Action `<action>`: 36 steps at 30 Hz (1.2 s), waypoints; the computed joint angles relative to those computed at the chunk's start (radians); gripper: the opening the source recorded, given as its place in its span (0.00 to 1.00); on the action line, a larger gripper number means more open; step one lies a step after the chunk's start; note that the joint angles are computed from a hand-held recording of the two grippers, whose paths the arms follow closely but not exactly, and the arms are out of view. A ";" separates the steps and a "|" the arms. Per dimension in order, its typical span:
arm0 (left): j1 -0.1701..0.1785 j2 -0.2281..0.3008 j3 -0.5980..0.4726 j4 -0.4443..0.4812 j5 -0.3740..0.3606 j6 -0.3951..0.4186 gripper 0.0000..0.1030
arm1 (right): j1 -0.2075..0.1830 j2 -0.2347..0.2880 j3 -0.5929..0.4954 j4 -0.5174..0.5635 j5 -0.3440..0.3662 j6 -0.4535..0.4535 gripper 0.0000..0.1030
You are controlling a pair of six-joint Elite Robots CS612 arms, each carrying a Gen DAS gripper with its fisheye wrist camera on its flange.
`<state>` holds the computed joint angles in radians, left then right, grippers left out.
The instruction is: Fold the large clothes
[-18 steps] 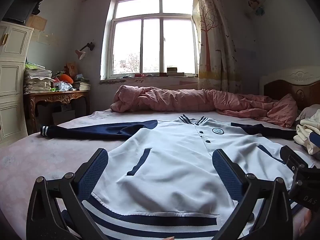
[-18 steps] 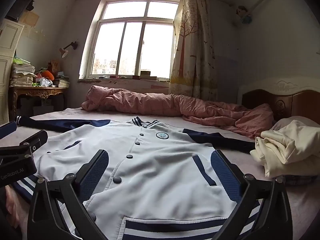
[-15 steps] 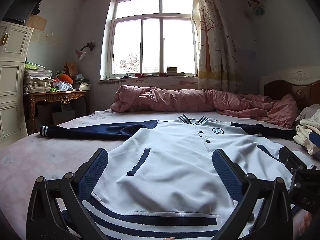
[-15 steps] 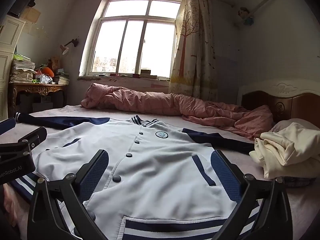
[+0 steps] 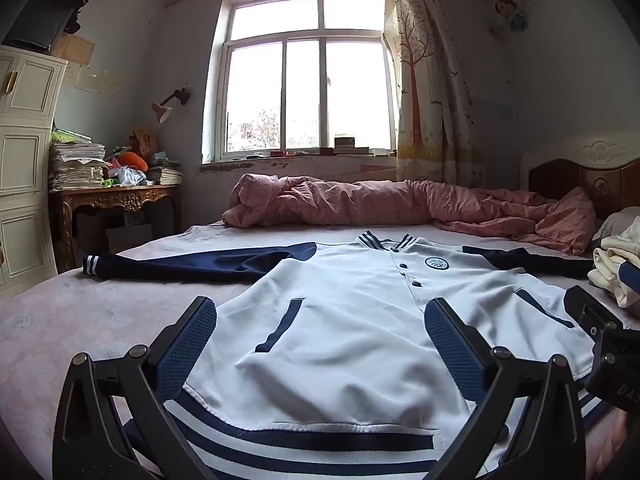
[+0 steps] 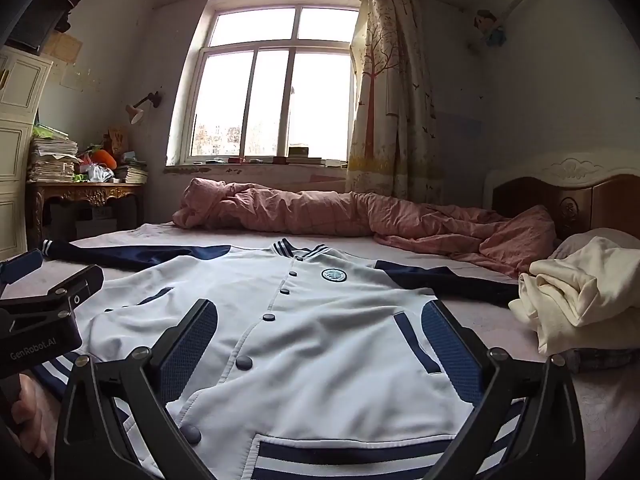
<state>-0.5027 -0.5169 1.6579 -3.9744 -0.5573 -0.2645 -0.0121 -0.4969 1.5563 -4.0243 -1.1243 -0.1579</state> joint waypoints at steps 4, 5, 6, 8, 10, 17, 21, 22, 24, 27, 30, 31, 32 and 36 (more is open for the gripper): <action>-0.001 0.001 -0.002 0.000 0.002 0.008 1.00 | 0.005 -0.001 -0.006 0.029 -0.016 -0.007 1.00; -0.002 0.000 -0.003 0.005 0.003 0.003 1.00 | 0.002 0.001 -0.009 0.037 0.003 -0.012 1.00; -0.001 -0.002 -0.001 0.012 0.005 -0.006 1.00 | -0.001 0.000 -0.011 0.050 0.029 -0.021 1.00; 0.000 -0.008 0.005 0.038 0.012 -0.039 1.00 | 0.004 0.001 -0.007 0.048 0.021 -0.035 1.00; 0.002 -0.011 0.013 0.037 0.004 -0.058 1.00 | 0.008 0.003 -0.007 0.041 0.009 -0.043 1.00; -0.003 -0.001 0.010 -0.058 -0.020 0.013 1.00 | 0.016 0.006 -0.006 0.035 -0.016 -0.063 1.00; -0.009 0.005 -0.001 -0.075 -0.005 0.057 1.00 | 0.017 0.006 -0.007 0.035 -0.022 -0.069 1.00; -0.011 0.007 -0.002 -0.091 -0.004 0.067 1.00 | 0.017 0.007 -0.009 0.036 -0.024 -0.072 1.00; -0.011 0.011 -0.004 -0.129 -0.010 0.087 1.00 | 0.018 0.007 -0.010 0.037 -0.031 -0.073 1.00; -0.010 0.014 0.001 -0.190 -0.038 0.111 1.00 | 0.017 0.008 -0.012 0.039 -0.036 -0.062 1.00; -0.012 0.015 0.002 -0.216 -0.042 0.129 1.00 | 0.016 0.009 -0.013 0.035 -0.045 -0.049 1.00; -0.013 0.015 0.001 -0.223 -0.044 0.136 1.00 | 0.017 0.010 -0.011 0.031 -0.049 -0.048 1.00; -0.016 0.017 -0.001 -0.244 -0.046 0.159 1.00 | 0.018 0.009 -0.011 0.030 -0.049 -0.051 1.00; -0.032 0.034 -0.022 -0.349 -0.021 0.274 1.00 | 0.023 0.011 -0.009 0.016 -0.063 -0.072 1.00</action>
